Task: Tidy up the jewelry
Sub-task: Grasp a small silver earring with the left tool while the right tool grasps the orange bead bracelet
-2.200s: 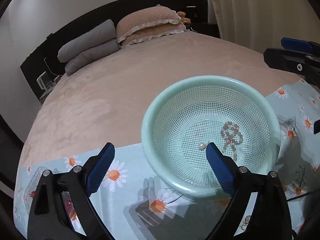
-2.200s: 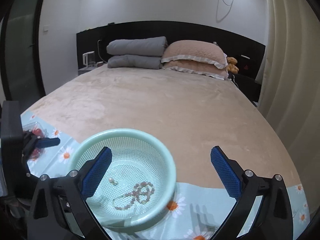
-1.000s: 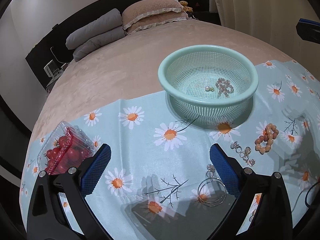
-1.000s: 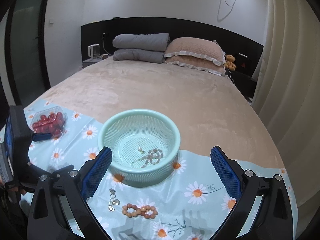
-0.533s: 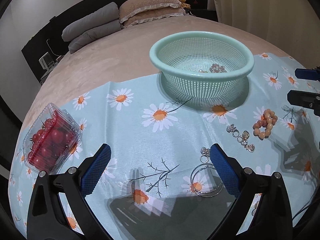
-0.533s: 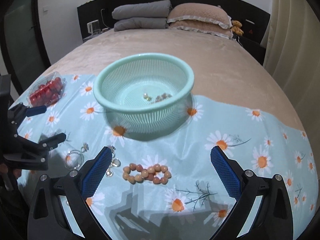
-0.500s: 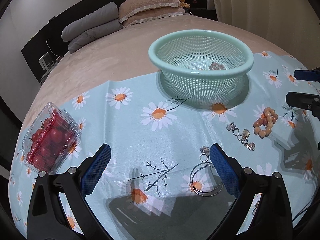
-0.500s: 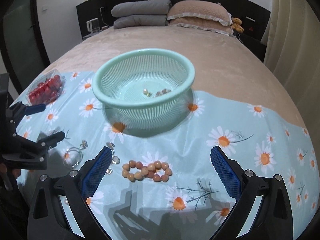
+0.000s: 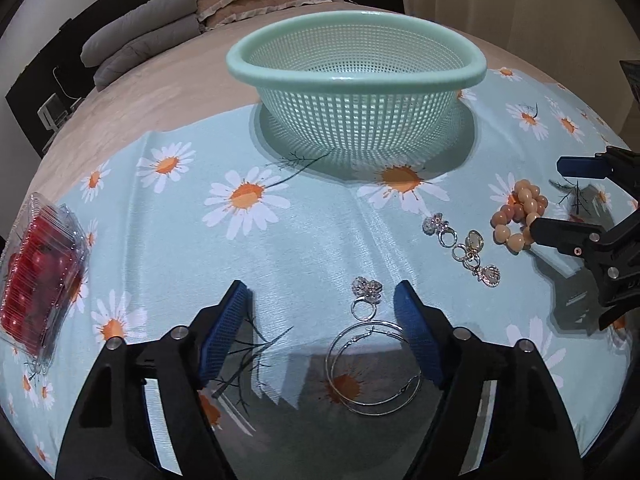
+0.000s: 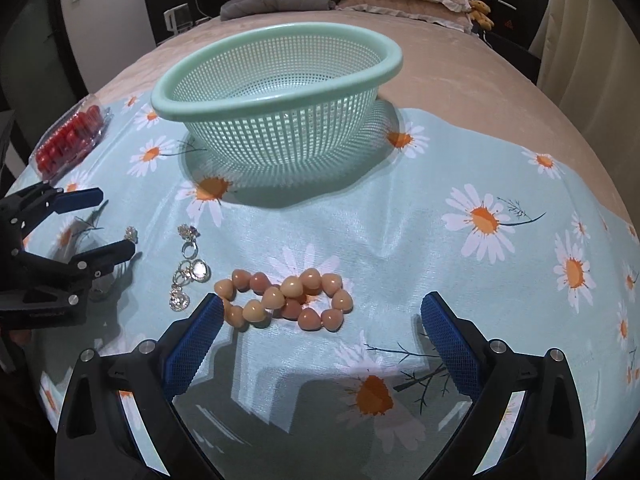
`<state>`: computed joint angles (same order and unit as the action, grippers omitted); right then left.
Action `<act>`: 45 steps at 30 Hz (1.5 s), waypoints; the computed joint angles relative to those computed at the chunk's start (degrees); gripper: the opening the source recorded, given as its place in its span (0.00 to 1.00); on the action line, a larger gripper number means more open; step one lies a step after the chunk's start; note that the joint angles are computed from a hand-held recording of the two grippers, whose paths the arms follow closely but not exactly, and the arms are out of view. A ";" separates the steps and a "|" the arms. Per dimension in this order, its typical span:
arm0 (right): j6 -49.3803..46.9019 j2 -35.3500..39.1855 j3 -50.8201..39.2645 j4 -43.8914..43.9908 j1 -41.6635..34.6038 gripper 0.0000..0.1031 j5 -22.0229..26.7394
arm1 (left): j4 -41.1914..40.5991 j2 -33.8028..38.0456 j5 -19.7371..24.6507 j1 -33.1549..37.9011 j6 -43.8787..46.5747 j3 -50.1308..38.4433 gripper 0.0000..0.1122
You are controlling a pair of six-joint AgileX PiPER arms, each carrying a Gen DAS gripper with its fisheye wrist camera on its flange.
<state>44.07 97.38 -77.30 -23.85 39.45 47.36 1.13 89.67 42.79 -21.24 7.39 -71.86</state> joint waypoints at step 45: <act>-0.88 -13.34 -5.54 -5.00 7.23 0.11 7.77 | -11.21 -8.13 13.60 5.10 11.00 -8.02 0.14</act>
